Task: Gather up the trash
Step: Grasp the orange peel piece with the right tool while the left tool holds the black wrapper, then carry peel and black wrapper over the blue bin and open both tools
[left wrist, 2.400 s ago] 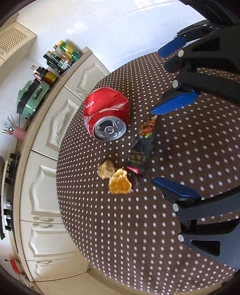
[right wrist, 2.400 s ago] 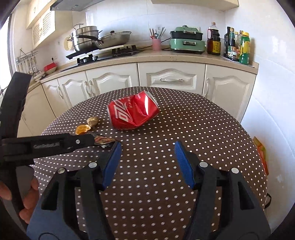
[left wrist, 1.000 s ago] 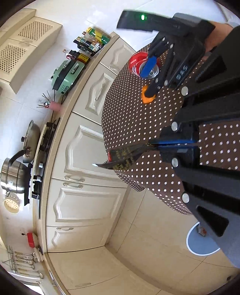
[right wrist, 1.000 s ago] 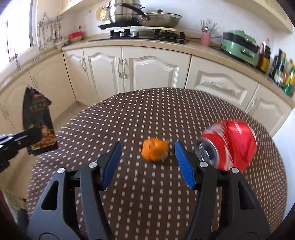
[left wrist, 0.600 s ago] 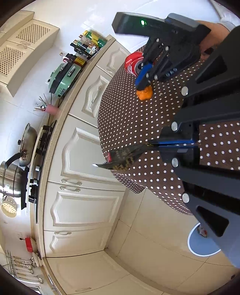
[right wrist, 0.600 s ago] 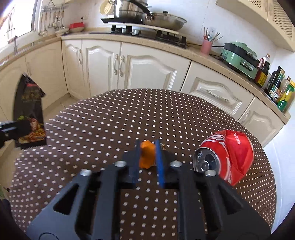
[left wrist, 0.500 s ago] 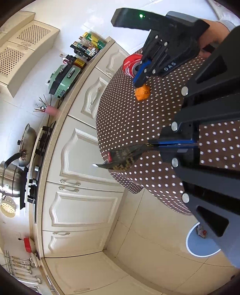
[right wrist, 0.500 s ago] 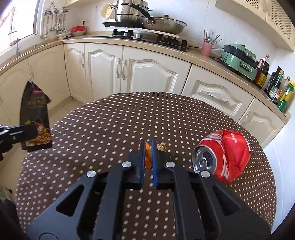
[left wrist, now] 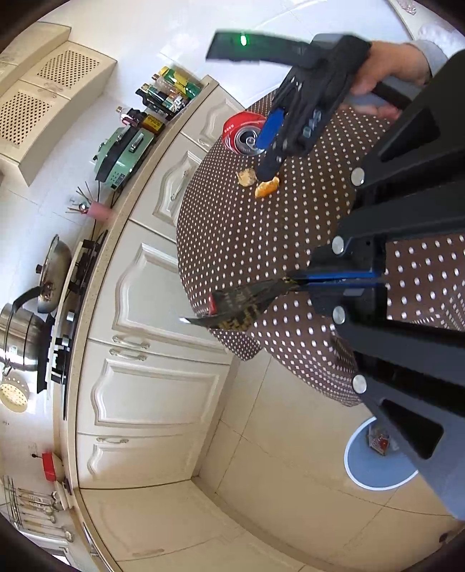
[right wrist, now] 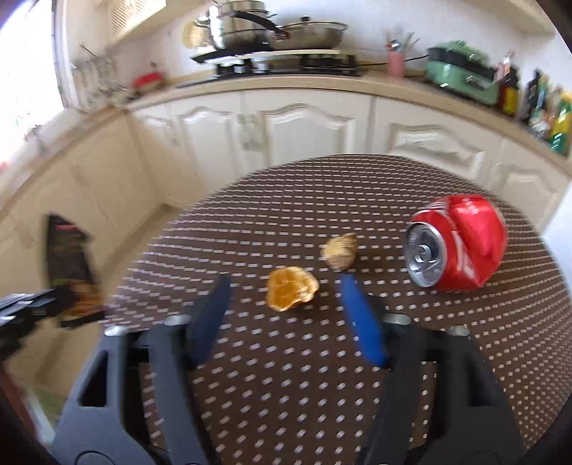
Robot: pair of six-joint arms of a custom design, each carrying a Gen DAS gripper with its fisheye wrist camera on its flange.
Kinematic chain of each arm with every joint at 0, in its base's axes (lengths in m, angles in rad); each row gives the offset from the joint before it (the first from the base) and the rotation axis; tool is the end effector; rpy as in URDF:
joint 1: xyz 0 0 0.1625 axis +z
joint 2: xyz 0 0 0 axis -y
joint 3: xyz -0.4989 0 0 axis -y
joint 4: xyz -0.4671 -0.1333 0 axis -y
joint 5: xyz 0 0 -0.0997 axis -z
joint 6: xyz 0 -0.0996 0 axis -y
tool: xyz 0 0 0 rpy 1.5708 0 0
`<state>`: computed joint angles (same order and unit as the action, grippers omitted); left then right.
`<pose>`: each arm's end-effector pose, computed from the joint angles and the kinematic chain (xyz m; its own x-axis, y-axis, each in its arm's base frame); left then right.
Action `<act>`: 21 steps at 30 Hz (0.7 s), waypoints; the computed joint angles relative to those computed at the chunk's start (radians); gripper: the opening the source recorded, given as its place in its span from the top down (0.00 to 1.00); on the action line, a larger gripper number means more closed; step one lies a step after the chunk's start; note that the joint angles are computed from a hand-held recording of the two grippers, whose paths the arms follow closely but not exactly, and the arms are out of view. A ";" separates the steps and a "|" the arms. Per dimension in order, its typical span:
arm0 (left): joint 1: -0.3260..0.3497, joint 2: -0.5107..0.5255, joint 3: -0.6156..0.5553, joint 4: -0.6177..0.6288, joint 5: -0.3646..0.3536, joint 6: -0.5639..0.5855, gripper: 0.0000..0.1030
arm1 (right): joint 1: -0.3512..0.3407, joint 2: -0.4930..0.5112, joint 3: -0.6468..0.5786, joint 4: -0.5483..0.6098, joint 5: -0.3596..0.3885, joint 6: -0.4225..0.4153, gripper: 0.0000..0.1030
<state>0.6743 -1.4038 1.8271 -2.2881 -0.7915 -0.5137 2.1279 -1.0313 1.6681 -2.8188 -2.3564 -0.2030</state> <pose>-0.3611 -0.5489 0.4237 -0.8928 0.0796 -0.4434 0.3547 0.7310 -0.5829 0.4520 -0.6067 0.3123 -0.7106 -0.1688 0.6830 -0.5884 0.6749 -0.4453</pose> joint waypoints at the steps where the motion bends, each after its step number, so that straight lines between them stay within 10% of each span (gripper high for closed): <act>1: 0.001 -0.003 0.001 0.006 0.006 -0.002 0.99 | 0.000 0.013 -0.005 -0.002 -0.014 -0.007 0.35; 4: 0.007 -0.008 0.002 0.024 0.019 -0.010 0.99 | -0.006 0.041 -0.034 0.077 -0.046 0.045 0.37; 6: 0.015 -0.013 0.003 0.030 0.021 -0.013 0.99 | -0.015 0.044 -0.051 0.135 -0.031 0.084 0.67; 21: 0.044 -0.120 0.053 0.091 0.097 -0.072 0.99 | 0.095 0.108 -0.053 0.075 0.136 0.001 0.68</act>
<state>0.7181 -1.5242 1.8800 -2.1971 -0.6944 -0.5858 2.2234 -0.9228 1.6147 -2.7441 -2.2203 -0.2020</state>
